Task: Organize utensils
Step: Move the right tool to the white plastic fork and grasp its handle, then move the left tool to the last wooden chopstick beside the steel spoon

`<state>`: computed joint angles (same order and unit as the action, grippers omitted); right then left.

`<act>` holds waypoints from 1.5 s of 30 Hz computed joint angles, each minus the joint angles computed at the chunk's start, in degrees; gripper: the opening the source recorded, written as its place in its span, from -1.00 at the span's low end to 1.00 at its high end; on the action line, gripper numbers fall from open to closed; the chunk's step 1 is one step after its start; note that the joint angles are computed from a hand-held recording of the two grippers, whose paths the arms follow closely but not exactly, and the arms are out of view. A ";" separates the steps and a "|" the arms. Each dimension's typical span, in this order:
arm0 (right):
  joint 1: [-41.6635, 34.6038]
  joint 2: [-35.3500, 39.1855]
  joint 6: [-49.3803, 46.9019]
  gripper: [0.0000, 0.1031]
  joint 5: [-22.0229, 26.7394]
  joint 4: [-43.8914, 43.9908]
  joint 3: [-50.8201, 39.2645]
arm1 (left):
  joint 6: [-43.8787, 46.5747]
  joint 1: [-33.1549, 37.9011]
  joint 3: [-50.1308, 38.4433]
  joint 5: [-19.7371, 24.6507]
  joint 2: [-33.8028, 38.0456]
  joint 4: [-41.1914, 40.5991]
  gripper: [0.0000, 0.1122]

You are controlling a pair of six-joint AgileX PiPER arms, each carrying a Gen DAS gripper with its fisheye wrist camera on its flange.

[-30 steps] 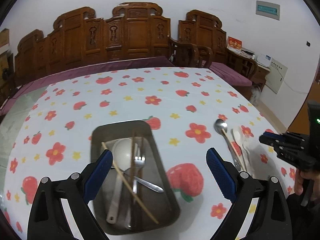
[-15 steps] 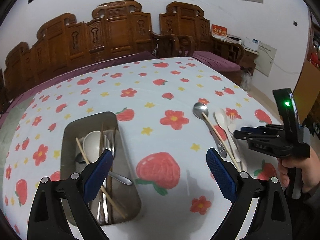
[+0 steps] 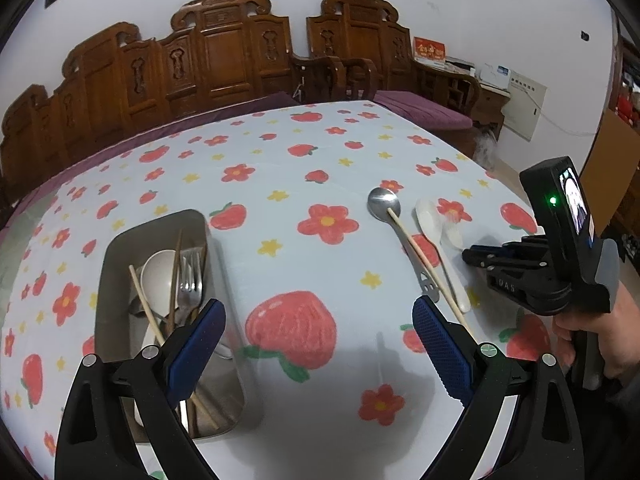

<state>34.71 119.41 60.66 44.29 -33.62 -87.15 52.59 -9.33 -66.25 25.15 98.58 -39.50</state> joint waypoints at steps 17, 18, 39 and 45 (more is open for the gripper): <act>-6.64 -6.28 3.55 -0.86 -10.32 -2.78 8.36 | -23.44 -11.69 -9.77 -0.95 10.34 20.20 0.49; -7.03 -6.47 3.55 -0.86 -10.82 -2.53 8.67 | -24.53 -12.00 -10.87 -0.35 11.18 20.82 0.44; -9.21 -9.21 8.77 -0.85 -16.08 -3.92 12.40 | -36.32 -18.66 -27.68 9.08 23.65 25.93 -0.87; -8.69 -9.52 9.32 -0.85 -16.60 -4.54 12.33 | -42.00 -19.84 -28.63 9.45 24.24 31.68 -0.88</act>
<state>26.02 109.89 69.98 27.69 -38.16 -74.82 10.59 -29.18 -94.89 34.60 122.82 -7.82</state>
